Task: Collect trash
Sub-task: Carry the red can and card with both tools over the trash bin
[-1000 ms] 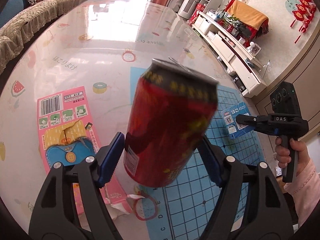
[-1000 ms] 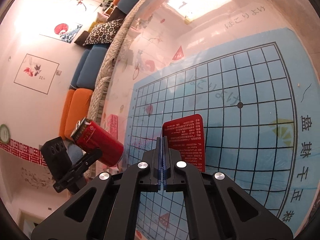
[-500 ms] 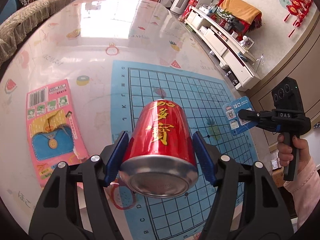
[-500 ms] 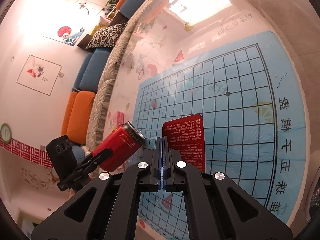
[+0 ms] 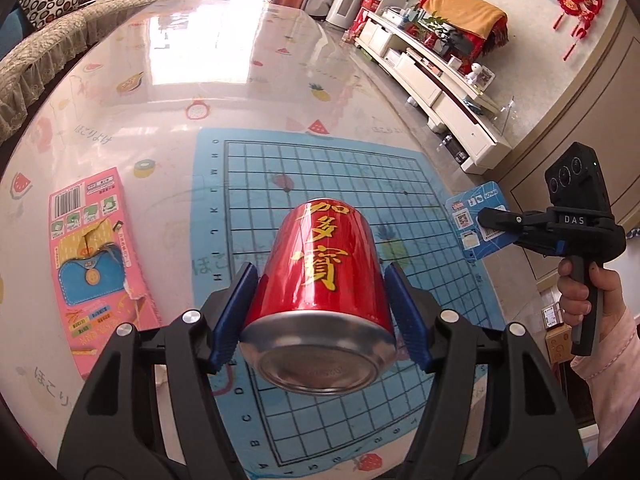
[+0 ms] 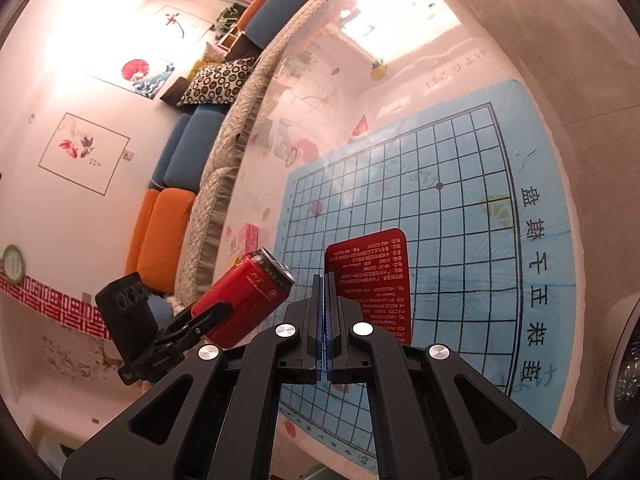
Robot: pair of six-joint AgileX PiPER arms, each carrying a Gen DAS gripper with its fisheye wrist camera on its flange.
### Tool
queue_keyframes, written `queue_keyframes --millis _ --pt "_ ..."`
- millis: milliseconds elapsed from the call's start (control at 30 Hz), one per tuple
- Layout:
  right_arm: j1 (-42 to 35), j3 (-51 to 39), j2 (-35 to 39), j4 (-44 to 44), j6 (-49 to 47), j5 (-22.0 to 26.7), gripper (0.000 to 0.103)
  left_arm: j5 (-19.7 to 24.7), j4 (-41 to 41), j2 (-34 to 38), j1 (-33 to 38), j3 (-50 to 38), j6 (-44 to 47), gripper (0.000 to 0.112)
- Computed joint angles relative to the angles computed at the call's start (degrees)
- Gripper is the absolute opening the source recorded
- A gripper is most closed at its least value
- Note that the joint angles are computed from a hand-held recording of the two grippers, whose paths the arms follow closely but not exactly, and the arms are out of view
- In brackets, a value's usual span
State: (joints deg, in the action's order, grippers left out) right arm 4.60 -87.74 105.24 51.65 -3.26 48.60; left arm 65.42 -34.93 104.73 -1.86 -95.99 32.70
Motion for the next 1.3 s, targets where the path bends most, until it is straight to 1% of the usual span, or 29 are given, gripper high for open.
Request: queue_keyframes --millis 367,667,933,1167,1300 --pt "-3.46 10.07 -10.14 0.67 -2.14 0.03 0.001 -0.91 -0.49 -4.17 -5.33 2.77 -1.36 0.063" --pt "-9.29 18.02 -18.80 2.05 -4.63 1.46 0.002 -2.65 -0.07 -7.37 -11.77 5.09 -3.49 0.063" --pt "-13.98 23.40 -24.00 3.70 -6.87 2.48 0.001 -4.05 2.03 -8.78 -17.85 6.07 -6.28 0.063" --pt "-20.18 29.17 -29.45 5.20 -9.46 4.38 0.002 -4.88 3.01 -8.77 -23.02 5.72 -8.15 0.063" --pt "-25.36 32.31 -32.43 6.13 -11.88 7.05 0.001 -5.49 3.79 -8.46 -26.59 5.41 -9.67 0.063"
